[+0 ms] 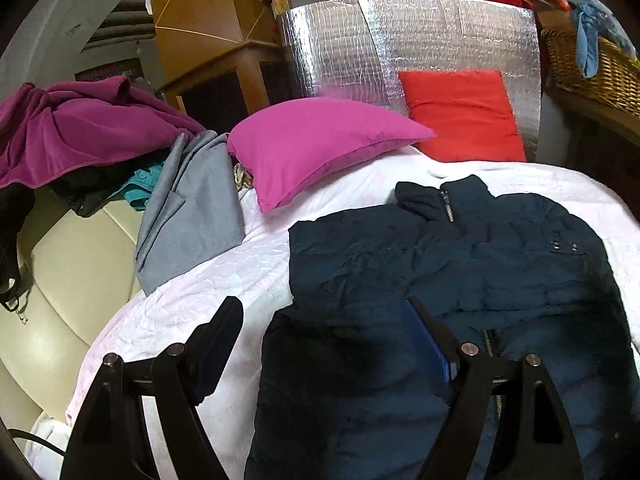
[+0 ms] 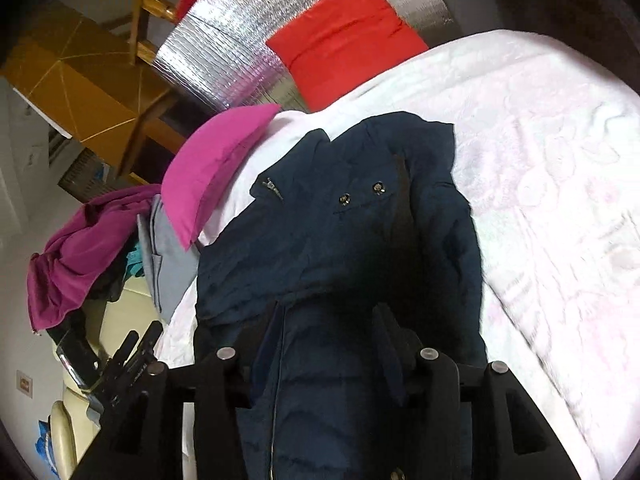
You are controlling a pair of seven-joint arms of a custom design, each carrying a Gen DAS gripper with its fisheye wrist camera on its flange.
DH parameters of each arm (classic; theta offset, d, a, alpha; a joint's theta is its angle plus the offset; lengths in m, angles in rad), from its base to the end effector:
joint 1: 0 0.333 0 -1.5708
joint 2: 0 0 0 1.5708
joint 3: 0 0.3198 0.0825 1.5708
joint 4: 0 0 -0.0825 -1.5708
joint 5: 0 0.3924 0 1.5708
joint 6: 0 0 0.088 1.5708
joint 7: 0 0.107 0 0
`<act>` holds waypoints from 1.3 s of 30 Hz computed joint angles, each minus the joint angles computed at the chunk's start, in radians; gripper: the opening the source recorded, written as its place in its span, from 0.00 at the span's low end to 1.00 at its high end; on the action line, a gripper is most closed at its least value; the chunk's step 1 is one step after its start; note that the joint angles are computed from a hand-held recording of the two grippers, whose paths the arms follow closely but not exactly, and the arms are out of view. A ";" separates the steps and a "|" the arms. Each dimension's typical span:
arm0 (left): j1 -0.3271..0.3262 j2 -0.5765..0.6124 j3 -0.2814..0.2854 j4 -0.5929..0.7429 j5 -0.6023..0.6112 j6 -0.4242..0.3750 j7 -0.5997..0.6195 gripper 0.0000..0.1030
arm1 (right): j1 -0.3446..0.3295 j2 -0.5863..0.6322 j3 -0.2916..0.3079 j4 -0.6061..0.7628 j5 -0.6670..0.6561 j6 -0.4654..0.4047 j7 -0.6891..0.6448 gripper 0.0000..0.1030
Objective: Fold large clothes
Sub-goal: 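Smooth the navy jacket flat on the bedspread with both tools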
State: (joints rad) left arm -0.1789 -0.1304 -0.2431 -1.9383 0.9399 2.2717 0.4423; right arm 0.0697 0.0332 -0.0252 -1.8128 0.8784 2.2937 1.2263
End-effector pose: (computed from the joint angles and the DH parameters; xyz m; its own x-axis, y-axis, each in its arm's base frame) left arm 0.5262 -0.2220 0.6008 0.3195 -0.9285 -0.1891 -0.6009 -0.0442 -0.7981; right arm 0.6196 0.0448 0.5719 0.1199 -0.7688 -0.6281 -0.8688 0.2249 -0.4412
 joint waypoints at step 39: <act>-0.116 -0.425 -0.112 -0.363 -0.166 -0.277 -0.039 0.80 | -0.020 -0.412 -0.125 -0.480 0.181 -0.131 -0.221 0.55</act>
